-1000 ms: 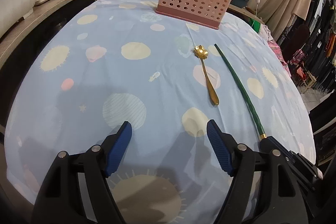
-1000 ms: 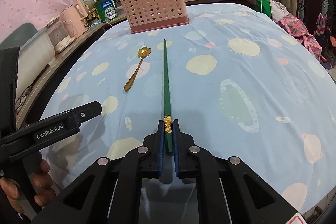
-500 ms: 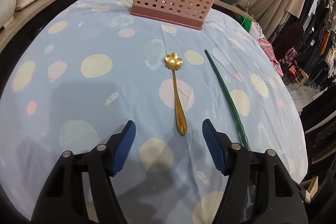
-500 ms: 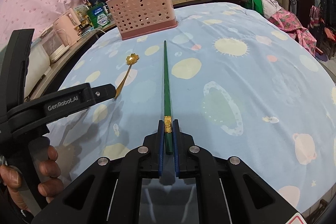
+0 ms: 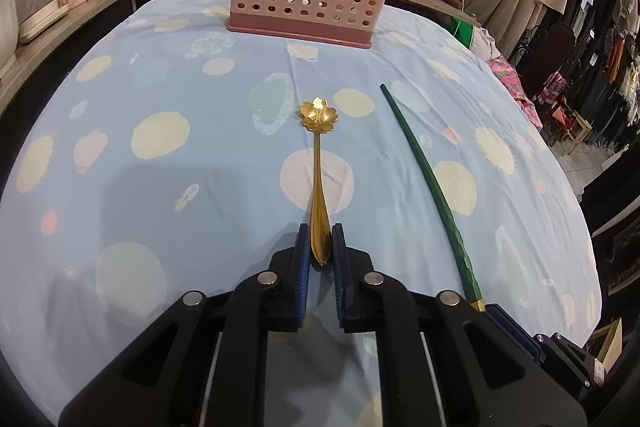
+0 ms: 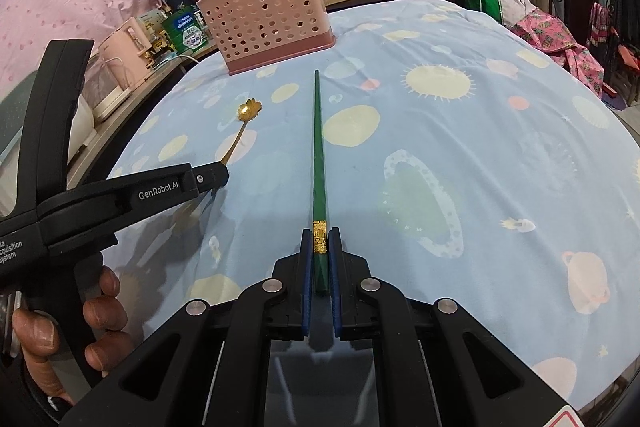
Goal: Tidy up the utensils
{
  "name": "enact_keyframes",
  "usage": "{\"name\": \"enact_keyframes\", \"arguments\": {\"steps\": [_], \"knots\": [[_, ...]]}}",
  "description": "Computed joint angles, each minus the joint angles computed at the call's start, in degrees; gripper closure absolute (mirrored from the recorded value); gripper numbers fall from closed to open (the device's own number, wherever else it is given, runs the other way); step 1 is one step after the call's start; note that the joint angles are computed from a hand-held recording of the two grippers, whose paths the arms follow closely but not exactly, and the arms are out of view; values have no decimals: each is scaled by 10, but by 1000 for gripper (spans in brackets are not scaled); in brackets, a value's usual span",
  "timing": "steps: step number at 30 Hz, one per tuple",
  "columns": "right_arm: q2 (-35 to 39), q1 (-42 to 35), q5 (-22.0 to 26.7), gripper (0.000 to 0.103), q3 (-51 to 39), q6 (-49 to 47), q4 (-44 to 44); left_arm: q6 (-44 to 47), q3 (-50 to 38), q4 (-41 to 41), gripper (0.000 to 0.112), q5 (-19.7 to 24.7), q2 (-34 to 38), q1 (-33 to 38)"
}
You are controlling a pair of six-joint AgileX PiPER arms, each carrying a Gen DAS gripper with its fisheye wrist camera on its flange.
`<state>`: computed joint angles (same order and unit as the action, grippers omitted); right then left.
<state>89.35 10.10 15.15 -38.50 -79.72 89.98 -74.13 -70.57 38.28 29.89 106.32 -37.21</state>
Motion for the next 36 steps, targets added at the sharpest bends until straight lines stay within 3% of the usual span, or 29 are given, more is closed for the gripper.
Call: {"name": "enact_keyframes", "arguments": {"steps": [6, 17, 36], "knots": [[0, 0, 0, 96, 1, -14, 15, 4, 21, -18, 102, -11, -23, 4], [-24, -1, 3, 96, 14, -28, 29, -55, 78, 20, 102, -1, -99, 5], [-95, -53, 61, 96, -7, 79, -62, -59, 90, 42, 111, 30, -157, 23]]}}
